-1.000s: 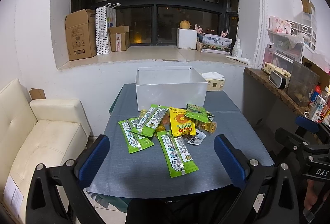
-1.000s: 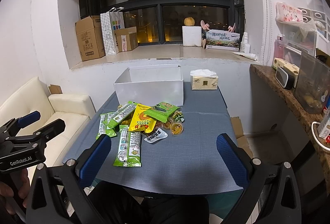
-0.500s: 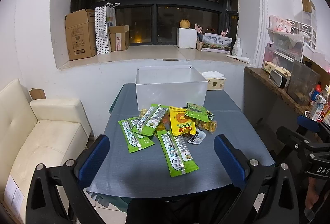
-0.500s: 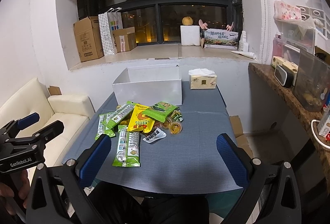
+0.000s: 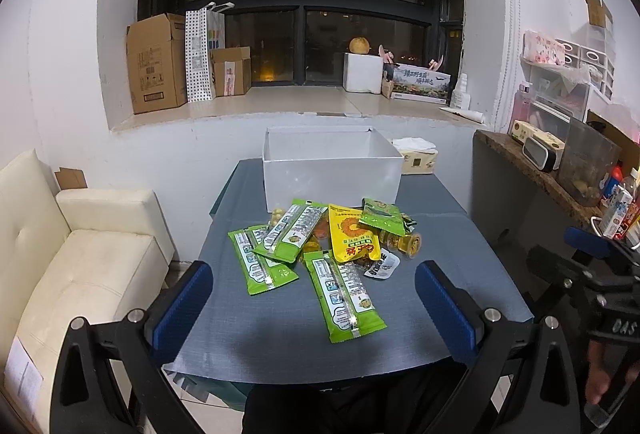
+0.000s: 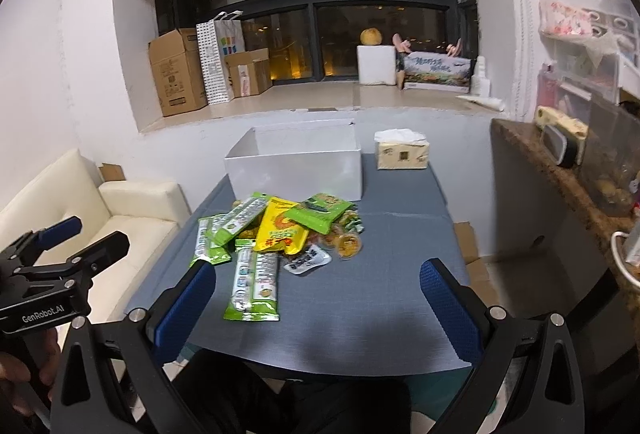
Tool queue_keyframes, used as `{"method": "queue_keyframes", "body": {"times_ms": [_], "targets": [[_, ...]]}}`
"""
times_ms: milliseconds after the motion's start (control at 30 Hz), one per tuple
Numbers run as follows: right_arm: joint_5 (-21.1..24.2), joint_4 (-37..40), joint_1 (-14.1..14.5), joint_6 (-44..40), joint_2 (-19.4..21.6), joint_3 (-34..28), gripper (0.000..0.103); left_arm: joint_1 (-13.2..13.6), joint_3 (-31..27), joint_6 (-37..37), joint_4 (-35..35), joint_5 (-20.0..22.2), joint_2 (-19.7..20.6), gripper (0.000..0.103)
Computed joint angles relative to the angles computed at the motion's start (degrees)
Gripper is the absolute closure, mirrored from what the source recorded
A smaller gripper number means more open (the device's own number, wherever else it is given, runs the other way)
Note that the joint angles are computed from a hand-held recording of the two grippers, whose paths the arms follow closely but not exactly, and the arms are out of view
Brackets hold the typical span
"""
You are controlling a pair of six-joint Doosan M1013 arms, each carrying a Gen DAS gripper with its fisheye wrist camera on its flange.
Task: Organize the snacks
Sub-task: 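Grasp the green seaweed packet with the right gripper while the left gripper grasps a green stick pack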
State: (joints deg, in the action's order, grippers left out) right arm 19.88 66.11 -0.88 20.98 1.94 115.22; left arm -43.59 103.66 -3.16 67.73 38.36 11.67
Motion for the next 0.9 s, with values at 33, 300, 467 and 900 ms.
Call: {"method": "queue_keyframes", "body": {"times_ms": [33,300,467,900], "targets": [[1.01,0.76,-0.16,-0.36,0.50,-0.35,0.000,0.10,0.03,-0.17,0.02,-0.16,0.08,0.000],[0.32,-13.12,2.38,15.22,9.48,-8.04,0.000,2.09,0.29,0.50,-0.99,-2.98,1.04,0.000],[1.12,-28.05,3.78,34.80,15.39,-14.43,0.000,4.17,-0.30,3.63,-4.03,-5.12,2.59,0.000],[10.26,-54.97,7.74,68.46,29.77,-31.57,0.000,9.77,-4.20,14.66,-14.16,-8.23,8.07,0.000]]}}
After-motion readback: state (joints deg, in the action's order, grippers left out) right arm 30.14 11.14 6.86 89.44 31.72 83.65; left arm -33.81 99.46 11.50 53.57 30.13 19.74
